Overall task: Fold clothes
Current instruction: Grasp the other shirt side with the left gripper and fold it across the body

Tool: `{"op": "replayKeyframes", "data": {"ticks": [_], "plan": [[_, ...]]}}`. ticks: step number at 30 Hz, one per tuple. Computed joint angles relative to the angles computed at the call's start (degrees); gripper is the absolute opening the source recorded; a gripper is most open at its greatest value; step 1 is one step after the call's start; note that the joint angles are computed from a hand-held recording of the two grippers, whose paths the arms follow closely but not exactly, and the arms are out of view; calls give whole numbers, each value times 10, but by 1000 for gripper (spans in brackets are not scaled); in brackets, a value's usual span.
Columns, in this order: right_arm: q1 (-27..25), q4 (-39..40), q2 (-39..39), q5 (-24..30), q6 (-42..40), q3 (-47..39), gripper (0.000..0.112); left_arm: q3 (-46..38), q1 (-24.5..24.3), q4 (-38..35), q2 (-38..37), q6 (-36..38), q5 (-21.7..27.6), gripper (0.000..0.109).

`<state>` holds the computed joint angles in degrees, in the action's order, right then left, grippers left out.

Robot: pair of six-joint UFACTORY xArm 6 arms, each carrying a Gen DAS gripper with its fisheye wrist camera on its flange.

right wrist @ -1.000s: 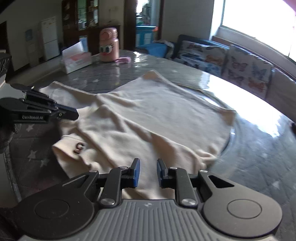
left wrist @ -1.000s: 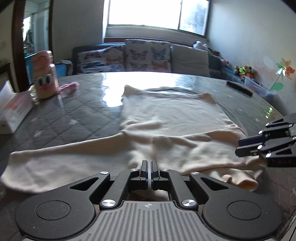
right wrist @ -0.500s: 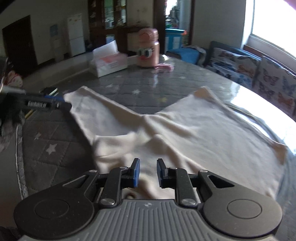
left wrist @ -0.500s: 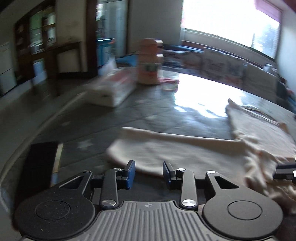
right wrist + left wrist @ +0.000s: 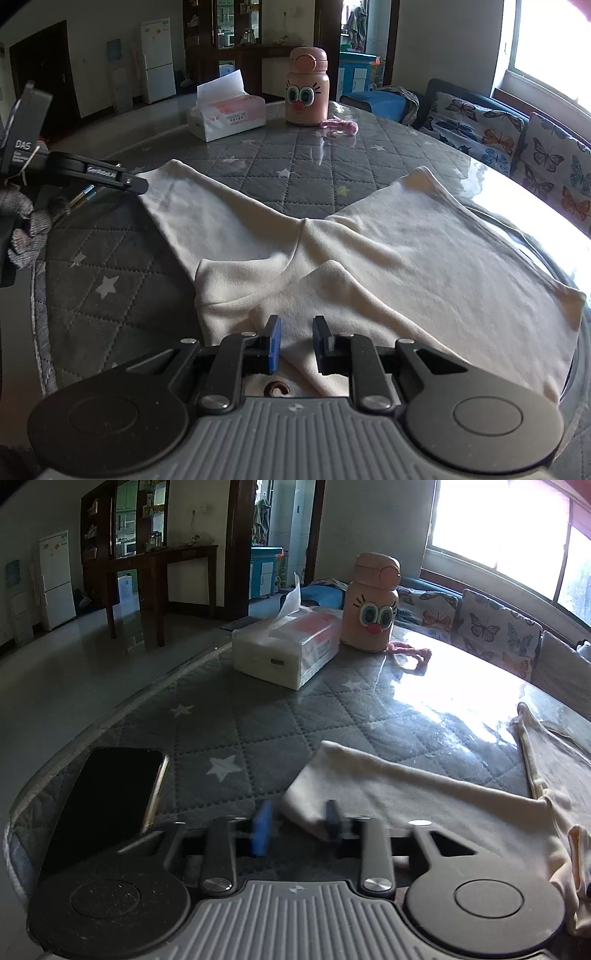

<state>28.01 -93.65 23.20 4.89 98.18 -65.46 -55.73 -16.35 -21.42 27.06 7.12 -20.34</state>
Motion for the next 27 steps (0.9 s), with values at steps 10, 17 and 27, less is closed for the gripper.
{"op": "replayKeyframes", "data": {"ticks": [10,17,27], "plan": [[-6,-84,7,-1,107,-14,18,-10,-10,76,-43,-33,-60,5],[-4,-155,-3,-2,180,-11,18,-18,-27,254,-90,-158,-77,5],[-22,-250,-104,41,324,94,18,-51,-76,548,-92,-372,-112,5]]}}
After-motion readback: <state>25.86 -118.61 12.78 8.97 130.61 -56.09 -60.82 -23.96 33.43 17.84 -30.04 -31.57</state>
